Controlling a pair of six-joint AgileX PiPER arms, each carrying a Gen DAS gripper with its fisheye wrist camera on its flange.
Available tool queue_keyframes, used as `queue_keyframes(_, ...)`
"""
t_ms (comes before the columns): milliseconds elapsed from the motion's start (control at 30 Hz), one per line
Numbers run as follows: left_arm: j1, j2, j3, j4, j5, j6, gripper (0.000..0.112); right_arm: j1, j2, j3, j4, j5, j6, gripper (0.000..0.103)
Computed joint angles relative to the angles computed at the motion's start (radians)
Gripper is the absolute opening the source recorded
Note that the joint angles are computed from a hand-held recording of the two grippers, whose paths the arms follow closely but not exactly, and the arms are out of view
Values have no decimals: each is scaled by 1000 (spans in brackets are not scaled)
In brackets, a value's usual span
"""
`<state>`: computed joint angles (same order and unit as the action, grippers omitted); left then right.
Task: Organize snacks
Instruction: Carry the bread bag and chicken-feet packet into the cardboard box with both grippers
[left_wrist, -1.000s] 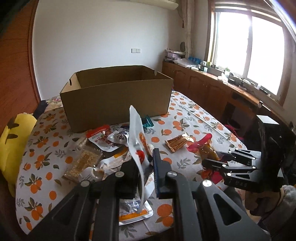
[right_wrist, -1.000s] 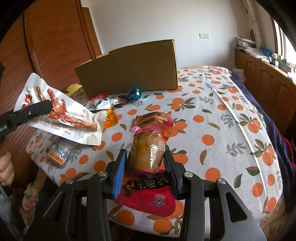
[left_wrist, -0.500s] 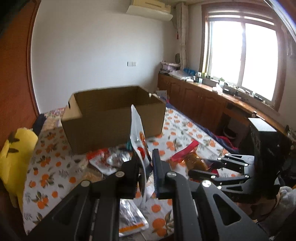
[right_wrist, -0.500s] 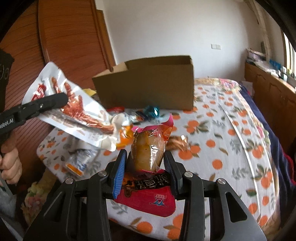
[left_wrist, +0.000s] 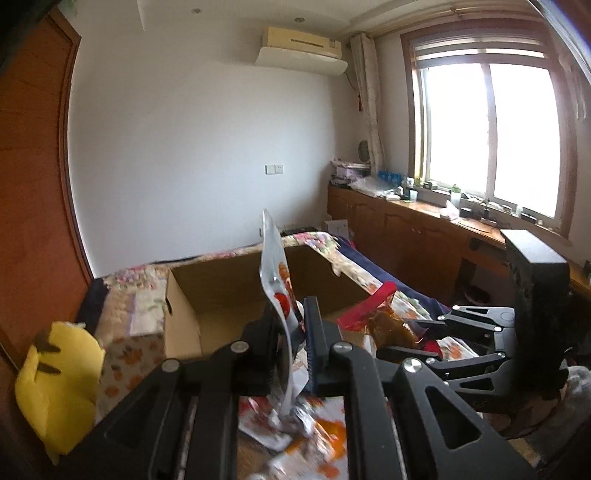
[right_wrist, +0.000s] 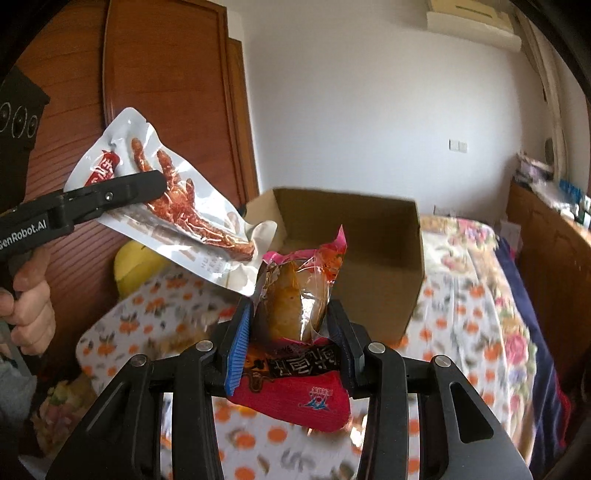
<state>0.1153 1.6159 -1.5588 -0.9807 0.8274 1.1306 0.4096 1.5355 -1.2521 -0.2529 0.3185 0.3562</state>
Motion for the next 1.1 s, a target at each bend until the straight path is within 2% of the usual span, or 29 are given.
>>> queue_keyframes(433, -18, 355, -458, 51, -7, -150, 10, -112, 331, -481, 264, 128, -315, 41)
queue_keyframes(567, -19, 475, -596, 93, 32, -232, 10, -143, 430, -612, 340, 176, -368, 41)
queue_keyframes(633, -19, 548, -694, 133, 82, -286, 10, -154, 466, -655, 361, 191, -380, 41)
queue_keyframes(767, -32, 593, -728, 175, 80, -322, 10, -178, 531, -732, 421, 228, -410, 41)
queue_keyframes(1000, -53, 642, -758, 258, 90, -366, 12, -189, 614, -828, 434, 264, -392, 41)
queue_keyframes(1100, -71, 615, -704, 290, 48, -362, 20, -193, 632, -849, 447, 280, -386, 44)
